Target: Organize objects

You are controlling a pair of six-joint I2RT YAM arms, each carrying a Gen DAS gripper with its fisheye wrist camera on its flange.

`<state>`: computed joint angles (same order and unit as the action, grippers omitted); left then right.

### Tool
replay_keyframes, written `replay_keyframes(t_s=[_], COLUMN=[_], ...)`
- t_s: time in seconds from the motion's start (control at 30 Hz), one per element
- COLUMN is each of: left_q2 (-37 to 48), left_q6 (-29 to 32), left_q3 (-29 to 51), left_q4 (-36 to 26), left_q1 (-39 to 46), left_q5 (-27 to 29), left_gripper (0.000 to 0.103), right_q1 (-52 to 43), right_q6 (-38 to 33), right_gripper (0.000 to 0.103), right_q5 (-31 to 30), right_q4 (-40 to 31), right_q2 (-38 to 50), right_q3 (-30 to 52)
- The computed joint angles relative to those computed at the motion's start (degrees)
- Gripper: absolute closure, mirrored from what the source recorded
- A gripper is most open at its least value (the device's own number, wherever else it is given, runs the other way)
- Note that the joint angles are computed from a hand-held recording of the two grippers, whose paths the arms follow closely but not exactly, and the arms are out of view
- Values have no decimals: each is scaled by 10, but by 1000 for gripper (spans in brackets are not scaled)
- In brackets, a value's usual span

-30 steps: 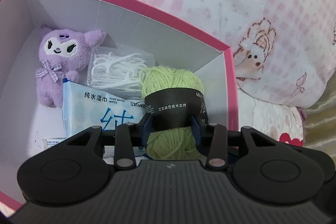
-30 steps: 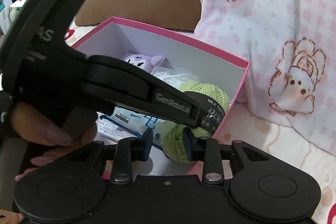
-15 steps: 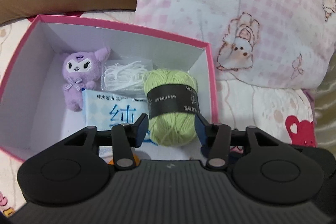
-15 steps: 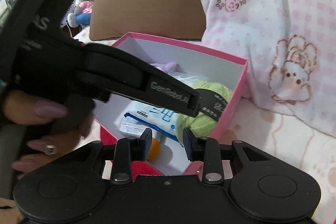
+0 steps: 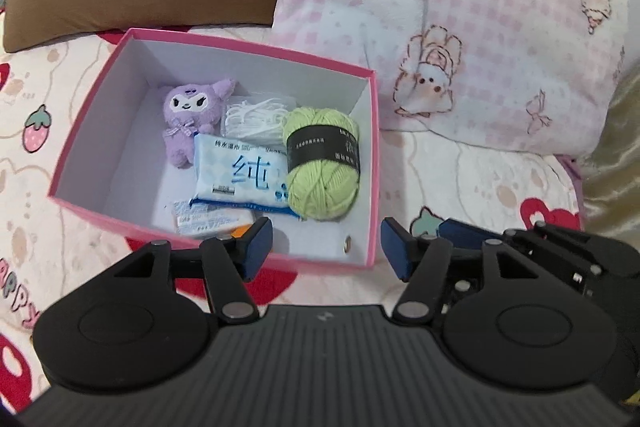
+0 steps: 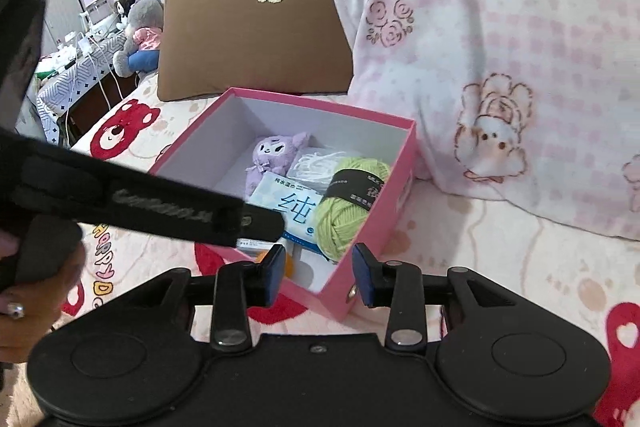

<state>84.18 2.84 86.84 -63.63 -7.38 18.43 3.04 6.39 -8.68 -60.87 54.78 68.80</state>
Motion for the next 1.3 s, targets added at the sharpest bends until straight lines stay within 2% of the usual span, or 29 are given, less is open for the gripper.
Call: replay_keyframes(t_s=[0.13, 0.27, 0.5, 0.67, 0.8, 0.9, 0.97, 1.0, 1.17, 1.3], left_q2=[-24, -50, -95, -122, -143, -156, -162, -165, -177, -173], left_q6=[-7, 4, 26, 32, 35, 17, 16, 17, 10, 4], left_q3=[4, 12, 9, -4, -13, -18, -21, -24, -36, -35], left_q4=[-31, -57, -82, -94, -107, -111, -115, -115, -115, -118], left_q1=[9, 20, 17, 12, 6, 1, 2, 0, -15, -20], left_q5=[10, 21, 20, 9, 0, -10, -7, -9, -28, -41], left_gripper=[44, 44, 38, 33, 28, 22, 18, 18, 13, 2], right_q1=[-19, -7, 13, 1, -25, 11, 37, 34, -34, -22], right_q6=[-5, -4, 10, 9, 9, 53, 84, 86, 47, 59], right_gripper=[58, 56, 32, 27, 18, 9, 9, 9, 9, 9], right_q5=[-33, -13, 52, 62, 57, 120, 165, 169, 120, 136], right_q4=[-25, -55, -118, -166, -194, -214, -225, -225, -239, -259], right_q2=[-23, -39, -51, -63, -74, -71, -67, -71, -78, -79], right_q3=[8, 32, 75, 98, 110, 121, 125, 121, 116, 124])
